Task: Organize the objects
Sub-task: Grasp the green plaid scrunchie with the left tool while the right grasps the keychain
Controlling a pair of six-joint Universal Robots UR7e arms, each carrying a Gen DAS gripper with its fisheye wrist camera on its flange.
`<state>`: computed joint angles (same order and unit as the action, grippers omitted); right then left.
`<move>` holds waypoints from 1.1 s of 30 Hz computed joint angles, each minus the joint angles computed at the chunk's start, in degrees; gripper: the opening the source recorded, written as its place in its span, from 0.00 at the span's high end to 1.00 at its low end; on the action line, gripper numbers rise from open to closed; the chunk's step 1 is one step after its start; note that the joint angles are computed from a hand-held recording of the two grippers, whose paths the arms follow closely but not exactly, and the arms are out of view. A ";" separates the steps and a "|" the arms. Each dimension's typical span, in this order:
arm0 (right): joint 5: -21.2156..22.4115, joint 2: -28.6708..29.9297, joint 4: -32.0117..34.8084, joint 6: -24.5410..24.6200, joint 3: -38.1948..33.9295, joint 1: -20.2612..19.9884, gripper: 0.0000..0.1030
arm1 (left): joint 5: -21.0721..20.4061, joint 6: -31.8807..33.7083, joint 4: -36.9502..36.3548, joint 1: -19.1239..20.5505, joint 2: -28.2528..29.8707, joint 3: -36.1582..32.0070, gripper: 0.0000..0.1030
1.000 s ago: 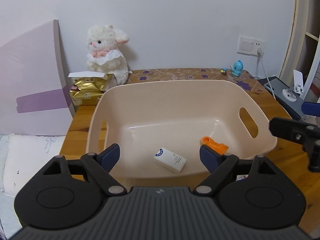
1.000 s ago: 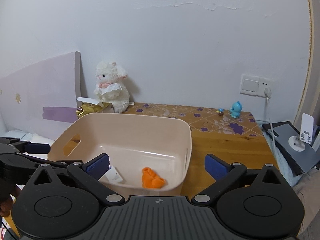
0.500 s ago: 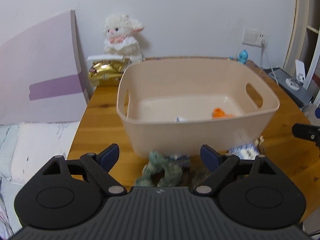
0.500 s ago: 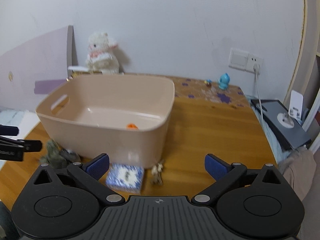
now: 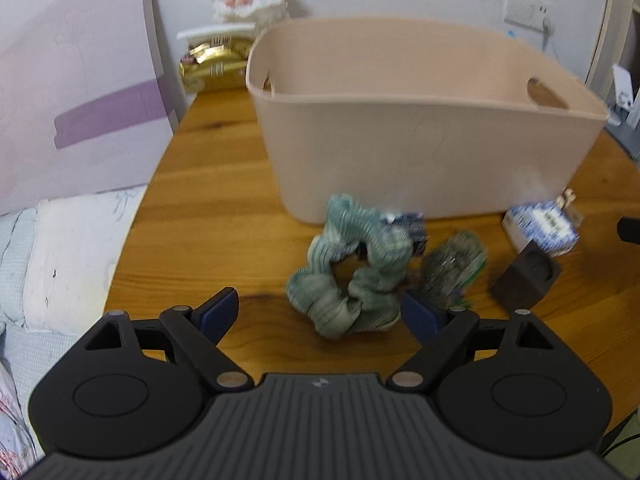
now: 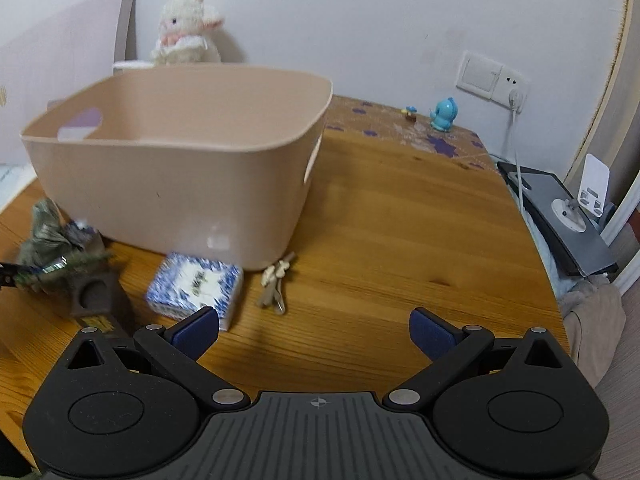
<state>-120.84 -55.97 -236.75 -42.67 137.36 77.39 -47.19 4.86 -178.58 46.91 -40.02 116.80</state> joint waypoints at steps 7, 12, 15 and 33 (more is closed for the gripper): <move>1.01 1.87 0.85 -1.70 -2.71 -2.00 0.01 | -2.10 0.77 1.76 2.02 1.22 -1.98 0.14; 1.78 2.73 3.52 -1.61 -4.99 -2.85 0.06 | -4.00 2.33 2.03 3.28 2.20 -3.57 0.14; 2.34 3.64 4.20 -1.58 -6.28 -2.99 0.08 | -5.25 3.18 2.20 3.87 2.69 -4.42 0.14; 4.77 3.62 6.02 2.62 -4.96 -1.43 0.83 | -7.70 6.73 -2.98 4.09 3.36 -4.12 0.49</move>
